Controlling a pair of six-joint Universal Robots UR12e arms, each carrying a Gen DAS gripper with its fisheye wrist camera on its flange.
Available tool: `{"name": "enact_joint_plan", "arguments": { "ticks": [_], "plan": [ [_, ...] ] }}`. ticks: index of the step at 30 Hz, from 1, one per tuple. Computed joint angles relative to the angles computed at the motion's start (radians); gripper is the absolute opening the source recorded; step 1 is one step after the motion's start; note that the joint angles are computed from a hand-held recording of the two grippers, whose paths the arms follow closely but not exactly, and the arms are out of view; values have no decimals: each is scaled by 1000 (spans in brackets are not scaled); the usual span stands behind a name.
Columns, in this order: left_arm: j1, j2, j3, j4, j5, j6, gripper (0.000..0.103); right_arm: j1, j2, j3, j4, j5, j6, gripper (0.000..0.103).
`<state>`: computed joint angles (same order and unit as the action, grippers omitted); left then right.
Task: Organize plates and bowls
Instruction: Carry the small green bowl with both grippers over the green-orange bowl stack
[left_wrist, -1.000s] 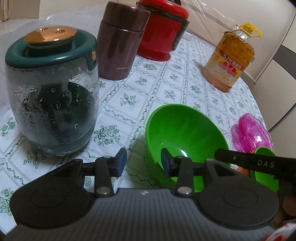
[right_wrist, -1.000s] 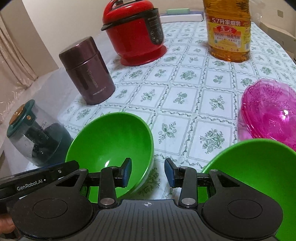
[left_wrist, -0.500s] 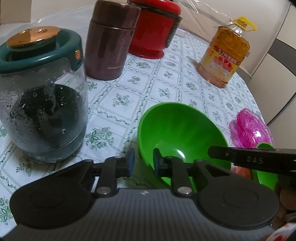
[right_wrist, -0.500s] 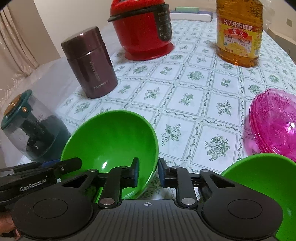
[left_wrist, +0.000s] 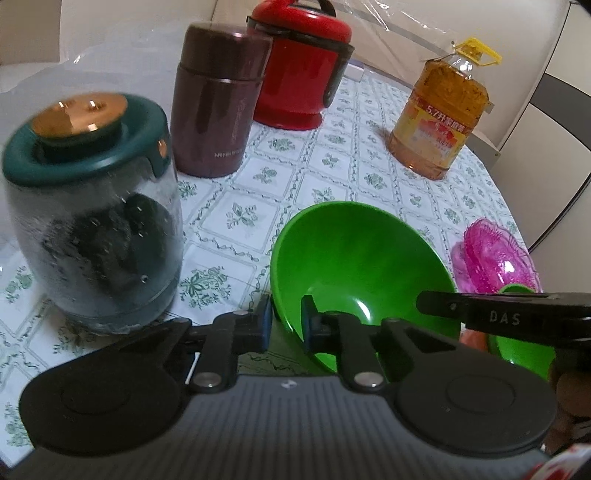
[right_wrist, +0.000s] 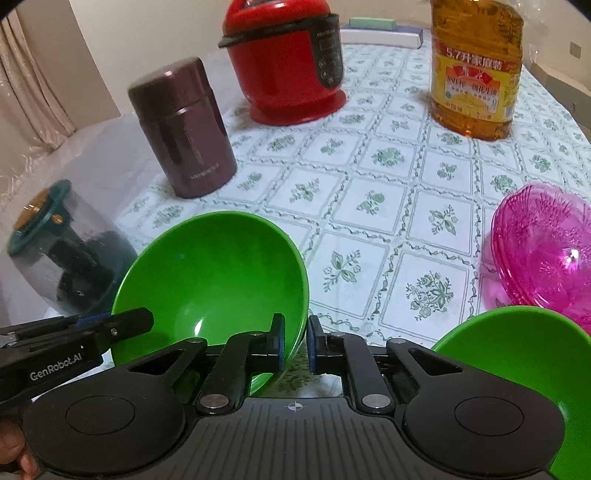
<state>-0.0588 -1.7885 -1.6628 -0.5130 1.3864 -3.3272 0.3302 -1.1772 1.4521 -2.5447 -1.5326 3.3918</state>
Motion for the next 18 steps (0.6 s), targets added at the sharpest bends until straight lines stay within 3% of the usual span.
{"name": "enact_joint_plan", "arguments": {
  "ticks": [18],
  "plan": [
    [-6, 99, -23, -9, -77, 30, 14, 16, -136, 95, -54, -26, 63, 12]
  ]
}}
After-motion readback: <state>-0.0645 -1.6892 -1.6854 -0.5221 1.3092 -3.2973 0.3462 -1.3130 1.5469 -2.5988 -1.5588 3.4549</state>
